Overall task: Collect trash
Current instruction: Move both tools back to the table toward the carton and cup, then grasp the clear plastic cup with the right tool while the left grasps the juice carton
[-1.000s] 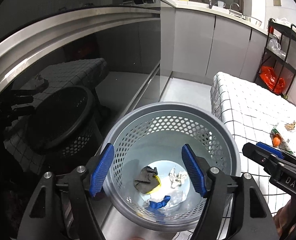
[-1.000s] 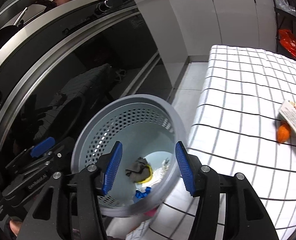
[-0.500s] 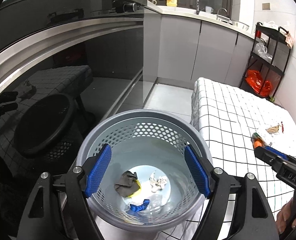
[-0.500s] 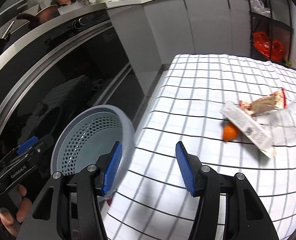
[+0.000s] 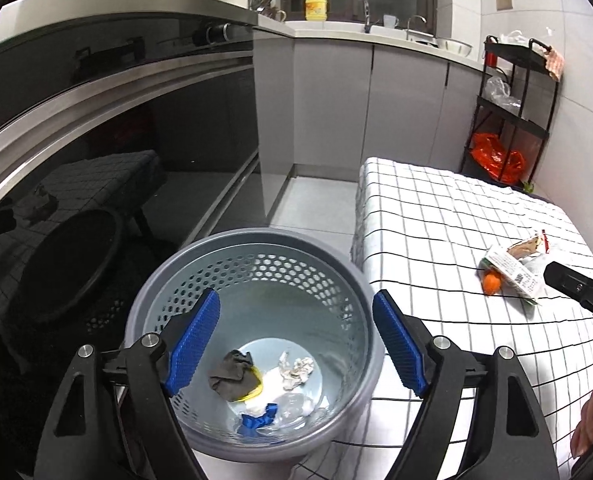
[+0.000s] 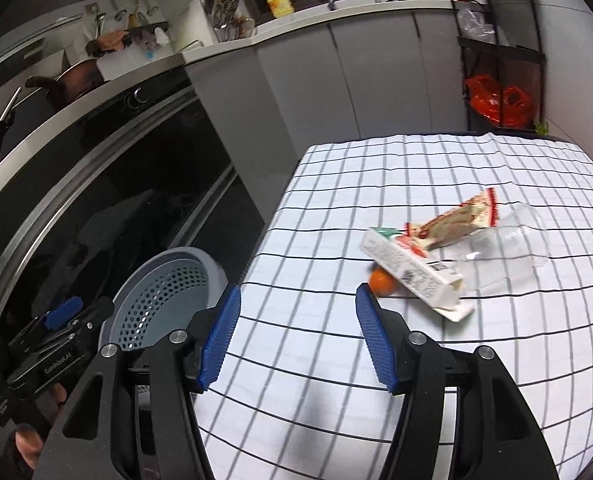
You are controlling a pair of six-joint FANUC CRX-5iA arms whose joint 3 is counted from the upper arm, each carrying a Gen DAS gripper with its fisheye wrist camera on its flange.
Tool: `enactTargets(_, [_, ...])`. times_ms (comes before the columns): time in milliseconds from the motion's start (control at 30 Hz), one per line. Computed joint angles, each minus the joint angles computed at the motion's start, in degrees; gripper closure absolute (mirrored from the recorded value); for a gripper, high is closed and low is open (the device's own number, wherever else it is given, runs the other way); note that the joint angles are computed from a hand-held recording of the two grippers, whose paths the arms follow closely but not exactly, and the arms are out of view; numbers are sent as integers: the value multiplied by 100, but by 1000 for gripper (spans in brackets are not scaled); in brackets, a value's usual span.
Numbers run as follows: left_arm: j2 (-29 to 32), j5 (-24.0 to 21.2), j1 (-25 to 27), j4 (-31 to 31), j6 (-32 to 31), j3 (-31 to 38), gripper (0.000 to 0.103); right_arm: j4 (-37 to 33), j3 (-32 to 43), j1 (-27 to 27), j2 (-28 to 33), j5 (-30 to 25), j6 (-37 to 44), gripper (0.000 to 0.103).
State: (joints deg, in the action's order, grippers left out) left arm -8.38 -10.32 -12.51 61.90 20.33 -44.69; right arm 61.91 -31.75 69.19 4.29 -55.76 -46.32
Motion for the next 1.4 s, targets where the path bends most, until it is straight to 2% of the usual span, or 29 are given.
enactTargets(133, [8, 37, -198, 134, -103, -20, 26, -122, -169, 83, -172, -177, -98, 46])
enactTargets(333, [40, 149, -665, 740, -608, -66, 24, -343, -474, 204, -445, -445, -379, 46])
enactTargets(500, [105, 177, -964, 826, -790, -60, 23, -732, -657, 402, -641, -891, -472, 46])
enactTargets(767, [174, 108, -1120, 528, -566, -10, 23, -1198, -1080, 630, -1032, -1229, -876, 43])
enactTargets(867, [243, 11, -1033, -40, -93, 89, 21, -1358, -1130, 657, -1108, -1411, -874, 43])
enactTargets(933, [283, -64, -985, -290, 115, 145, 21, -1320, -1280, 637, -1241, -1345, -992, 38])
enactTargets(1067, [391, -140, -916, -945, 691, 300, 21, -1305, -1417, 525, -1373, -1323, -906, 37])
enactTargets(1233, [505, -142, -911, -1634, 1312, 477, 21, -1178, -1671, 255, -1569, -1024, -729, 37])
enactTargets(1400, [652, -227, -905, -2577, 2107, 785, 21, -855, -2012, -110, -1861, -526, -564, 37])
